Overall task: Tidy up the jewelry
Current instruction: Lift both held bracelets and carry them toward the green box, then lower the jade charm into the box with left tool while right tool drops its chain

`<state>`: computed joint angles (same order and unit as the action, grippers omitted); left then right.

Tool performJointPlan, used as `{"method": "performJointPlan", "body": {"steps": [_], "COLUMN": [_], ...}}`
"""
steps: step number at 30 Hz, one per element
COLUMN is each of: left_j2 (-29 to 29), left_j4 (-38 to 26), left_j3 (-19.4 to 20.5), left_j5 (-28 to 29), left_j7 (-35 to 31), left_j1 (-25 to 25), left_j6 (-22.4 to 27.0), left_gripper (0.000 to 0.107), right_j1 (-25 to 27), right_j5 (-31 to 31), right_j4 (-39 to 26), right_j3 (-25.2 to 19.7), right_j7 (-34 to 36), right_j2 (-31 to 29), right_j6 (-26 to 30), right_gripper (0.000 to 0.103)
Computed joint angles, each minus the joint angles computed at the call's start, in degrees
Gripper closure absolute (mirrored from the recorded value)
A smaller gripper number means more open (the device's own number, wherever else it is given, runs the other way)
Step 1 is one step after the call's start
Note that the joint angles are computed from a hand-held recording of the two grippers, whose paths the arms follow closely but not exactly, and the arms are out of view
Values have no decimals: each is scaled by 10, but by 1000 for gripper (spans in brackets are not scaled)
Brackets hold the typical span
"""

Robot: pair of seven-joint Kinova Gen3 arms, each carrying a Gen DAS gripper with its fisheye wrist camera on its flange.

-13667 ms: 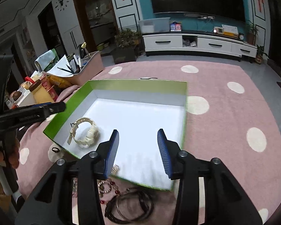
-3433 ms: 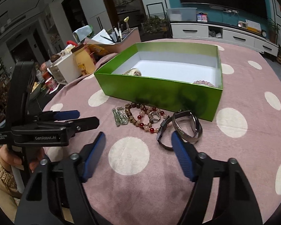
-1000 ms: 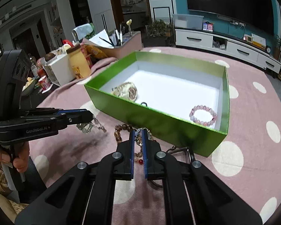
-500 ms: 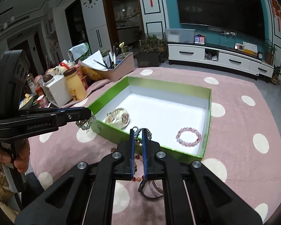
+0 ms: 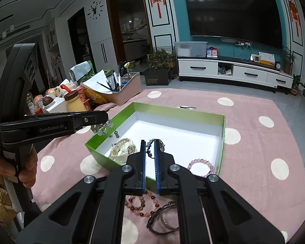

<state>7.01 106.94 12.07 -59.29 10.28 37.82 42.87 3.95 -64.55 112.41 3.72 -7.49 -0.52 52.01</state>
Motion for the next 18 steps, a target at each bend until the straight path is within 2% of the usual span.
{"method": "performJointPlan", "body": {"steps": [8, 18], "left_j2": [17, 49], "left_j4": [-29, -67], "left_j3": [-16, -44], "left_j5": [33, 66], "left_j7": [-52, -104], "left_j1": [-20, -20], "left_j6": [-12, -18], "left_gripper": [97, 97], "right_j1": [-9, -15], "right_j5": [-2, 2], "right_j4": [-8, -24], "right_j3": [-10, -26], "right_j7": [-6, -25], "right_j2": [8, 32], "right_j6": [-35, -68], "right_gripper": [96, 96]}}
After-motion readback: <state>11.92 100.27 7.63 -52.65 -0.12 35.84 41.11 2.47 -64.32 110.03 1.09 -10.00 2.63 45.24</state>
